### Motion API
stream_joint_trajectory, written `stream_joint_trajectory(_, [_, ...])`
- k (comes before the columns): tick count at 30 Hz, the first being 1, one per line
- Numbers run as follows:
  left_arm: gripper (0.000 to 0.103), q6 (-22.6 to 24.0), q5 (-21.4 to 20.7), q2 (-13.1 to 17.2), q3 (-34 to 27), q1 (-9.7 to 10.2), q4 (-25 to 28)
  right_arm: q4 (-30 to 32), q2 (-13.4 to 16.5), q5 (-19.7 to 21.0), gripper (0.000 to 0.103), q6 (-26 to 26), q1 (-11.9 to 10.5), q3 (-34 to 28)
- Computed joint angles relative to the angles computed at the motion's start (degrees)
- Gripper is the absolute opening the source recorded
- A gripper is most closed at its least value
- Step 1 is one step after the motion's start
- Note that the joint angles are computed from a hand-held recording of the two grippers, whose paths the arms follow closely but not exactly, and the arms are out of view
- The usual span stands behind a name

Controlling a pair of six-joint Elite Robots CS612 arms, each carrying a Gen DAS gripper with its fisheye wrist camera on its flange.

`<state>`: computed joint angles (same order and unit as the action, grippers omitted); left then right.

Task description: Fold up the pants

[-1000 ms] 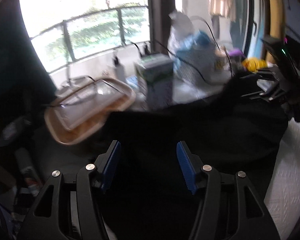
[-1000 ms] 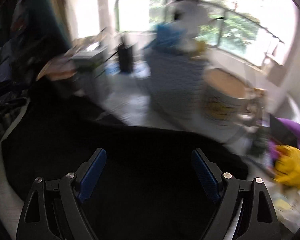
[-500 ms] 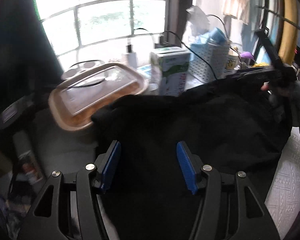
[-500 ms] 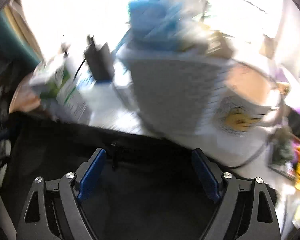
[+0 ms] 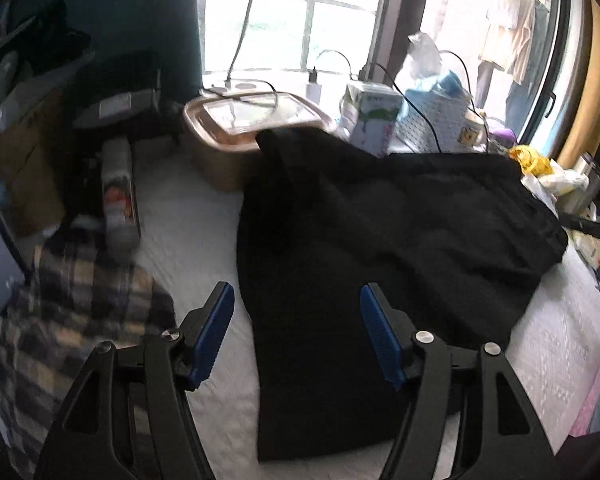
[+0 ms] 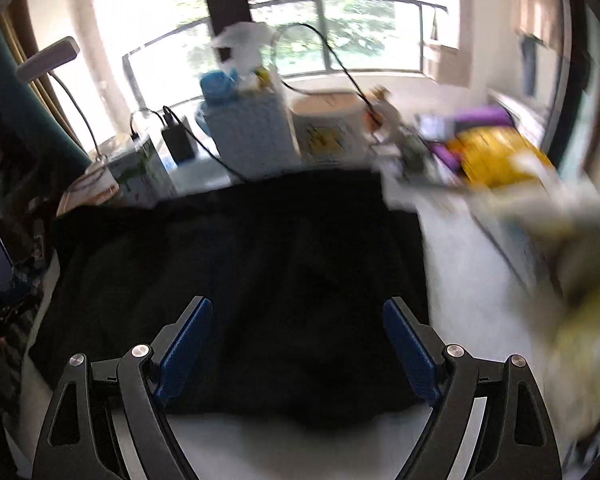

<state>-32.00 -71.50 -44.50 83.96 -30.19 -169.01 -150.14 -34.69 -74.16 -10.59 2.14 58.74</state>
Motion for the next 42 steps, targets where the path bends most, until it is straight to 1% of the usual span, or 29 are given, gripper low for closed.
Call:
stream_joint_trajectory(2, [0.066, -0.40, -0.72, -0.11, 0.66, -0.21, -0.22, -1.03, -1.81, -0.67, 0.088, 0.59, -0.31, 4.00])
stream_joint_trajectory(4, [0.066, -0.98, -1.35, -0.32, 1.40, -0.36, -0.58, -1.71, -3.17, -0.41, 0.088, 1.37, -0.75, 7.05])
stream_joint_trajectory(8, [0.066, -1.99, -1.91, -0.87, 2.75, -0.58, -1.79, -0.16, -3.23, 1.52, 0.088, 4.12, -1.02, 8.33])
stream_joint_trajectory(12, [0.066, -2.51, -1.56, -1.57, 4.21, -0.80, -3.08, 1.53, -1.43, 3.55, 0.088, 6.20, -0.51, 5.88])
stream_joint_trajectory(15, [0.066, -3.73, -1.38, -2.02, 5.22, -0.68, -3.49, 0.98, 0.28, 5.50, 0.088, 9.86, -0.35, 3.43])
stream_joint_trajectory(17, [0.066, -4.87, -1.15, -2.33, 5.93, -0.61, -3.77, 1.02, 1.43, 5.12, 0.089, 12.44, -0.14, 1.40])
stream_joint_trajectory(19, [0.066, -5.98, -0.99, -2.66, 6.64, -0.57, -4.21, 0.49, 2.60, 4.75, 0.092, 13.73, 0.08, -0.51])
stream_joint_trajectory(22, [0.066, -6.52, -0.84, -2.93, 7.38, -0.66, -5.23, -1.56, 4.05, 4.30, 0.093, 15.62, 0.36, -2.38])
stream_joint_trajectory(23, [0.067, -6.53, -0.78, -2.99, 7.57, -0.72, -5.58, -2.34, 4.44, 4.17, 0.086, 15.95, 0.41, -2.81])
stream_joint_trajectory(24, [0.067, -6.59, -0.68, -3.04, 7.67, -0.80, -5.66, -3.19, 4.80, 2.48, 0.070, 15.59, 0.64, -3.21])
stream_joint_trajectory(25, [0.067, -6.63, -0.62, -3.04, 7.68, -0.87, -5.64, -2.64, 5.20, 1.78, 0.021, 15.15, 0.71, -3.89])
stream_joint_trajectory(26, [0.067, -6.65, -0.67, -3.03, 7.62, -0.90, -5.39, -1.45, 5.66, 3.48, 0.014, 15.69, 0.45, -4.62])
stream_joint_trajectory(27, [0.067, -6.61, -0.74, -3.04, 7.46, -0.94, -4.85, -2.22, 5.87, 4.34, 0.013, 16.30, 0.25, -4.71])
stream_joint_trajectory(28, [0.067, -6.45, -0.74, -3.02, 7.26, -1.02, -4.41, -2.13, 5.84, 4.79, 0.009, 15.97, 0.13, -4.70])
stream_joint_trajectory(29, [0.067, -6.13, -0.73, -3.02, 7.04, -1.14, -3.95, -2.74, 5.71, 4.93, 0.008, 15.32, 0.08, -4.41])
stream_joint_trajectory(32, [0.067, -5.30, -0.86, -2.99, 6.39, -1.35, -3.24, -3.72, 4.40, 2.93, 0.007, 12.38, 0.00, -2.53])
stream_joint_trajectory(34, [0.067, -4.79, -0.89, -2.96, 6.04, -1.52, -3.02, -4.70, 3.23, 1.63, 0.007, 11.44, -0.32, -0.84])
stream_joint_trajectory(37, [0.067, -3.92, -1.36, -2.94, 5.45, -1.82, -2.34, -6.42, 1.33, -1.85, 0.006, 9.68, -0.95, 1.91])
stream_joint_trajectory(40, [0.067, -3.17, -3.07, -2.52, 4.46, -1.96, -1.47, -7.11, 0.51, -3.59, 0.006, 9.87, -1.97, 3.47])
stream_joint_trajectory(42, [0.067, -3.03, -4.32, -1.97, 3.64, -1.95, -0.92, -6.58, 0.59, -3.08, 0.006, 10.79, -2.62, 3.73])
